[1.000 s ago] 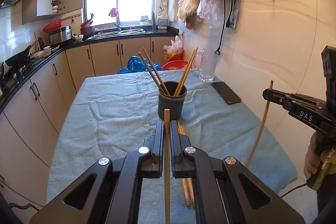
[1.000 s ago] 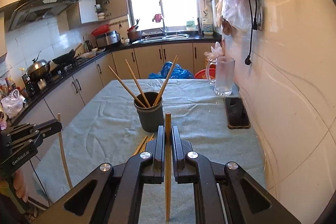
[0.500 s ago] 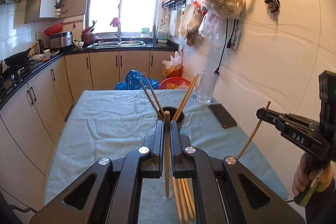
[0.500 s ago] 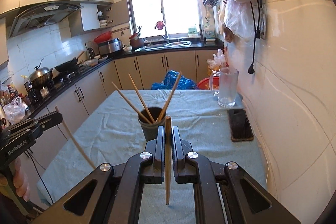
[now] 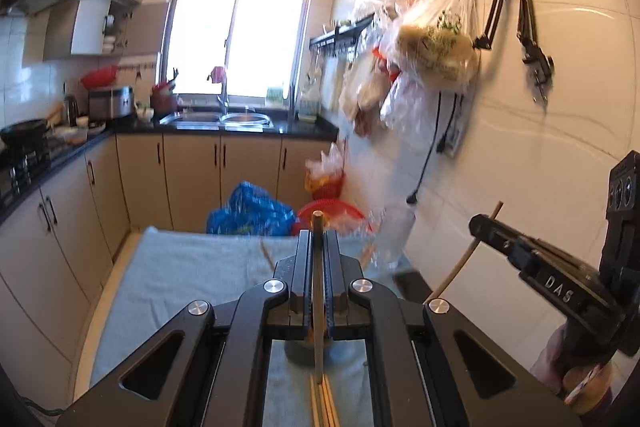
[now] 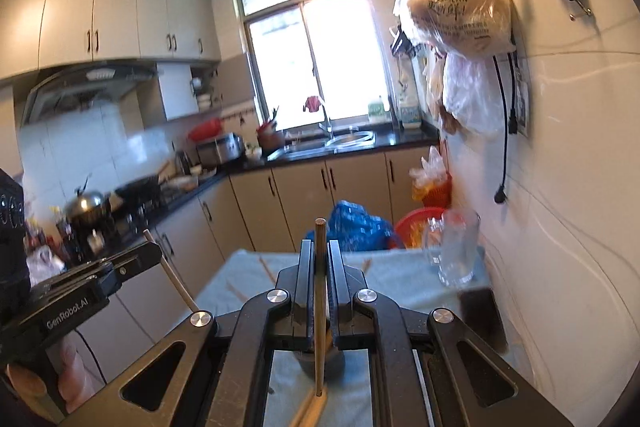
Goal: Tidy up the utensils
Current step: 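Lower both chopsticks into the black cup and open both grippers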
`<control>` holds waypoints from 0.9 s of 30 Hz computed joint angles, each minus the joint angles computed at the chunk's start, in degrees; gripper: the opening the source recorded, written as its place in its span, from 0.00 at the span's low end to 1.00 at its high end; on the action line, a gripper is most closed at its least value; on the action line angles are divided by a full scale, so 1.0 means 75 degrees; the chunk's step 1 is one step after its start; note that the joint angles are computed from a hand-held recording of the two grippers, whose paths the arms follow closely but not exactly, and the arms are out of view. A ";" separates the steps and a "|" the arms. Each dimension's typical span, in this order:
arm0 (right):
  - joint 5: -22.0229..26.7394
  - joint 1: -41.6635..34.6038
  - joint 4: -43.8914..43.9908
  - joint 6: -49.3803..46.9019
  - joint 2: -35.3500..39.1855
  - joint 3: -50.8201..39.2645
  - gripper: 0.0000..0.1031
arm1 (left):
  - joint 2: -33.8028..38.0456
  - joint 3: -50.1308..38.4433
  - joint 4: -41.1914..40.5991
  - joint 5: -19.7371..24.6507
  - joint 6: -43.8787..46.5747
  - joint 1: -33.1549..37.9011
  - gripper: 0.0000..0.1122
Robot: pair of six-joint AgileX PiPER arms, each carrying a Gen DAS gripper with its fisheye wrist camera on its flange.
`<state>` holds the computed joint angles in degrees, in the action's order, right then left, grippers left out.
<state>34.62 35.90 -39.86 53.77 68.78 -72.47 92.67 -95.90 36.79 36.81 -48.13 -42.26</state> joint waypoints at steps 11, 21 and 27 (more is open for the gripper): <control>-0.1192 -0.1256 0.0836 -0.0286 0.1674 -0.0879 0.06 | 0.2384 -0.3020 -0.1284 0.0468 0.1310 0.0656 0.04; -0.1655 -0.2169 0.3724 -0.2637 0.2508 -0.0451 0.08 | 0.3162 -0.3111 -0.2090 0.0804 0.1739 0.0990 0.04; -0.1742 -0.2303 0.4110 -0.2945 0.2667 -0.0369 0.32 | 0.2554 -0.2103 -0.1325 0.0441 0.1085 0.0765 0.19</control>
<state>21.55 18.63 -9.03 31.68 88.78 -75.24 111.82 -111.68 26.85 40.12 -39.99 -36.53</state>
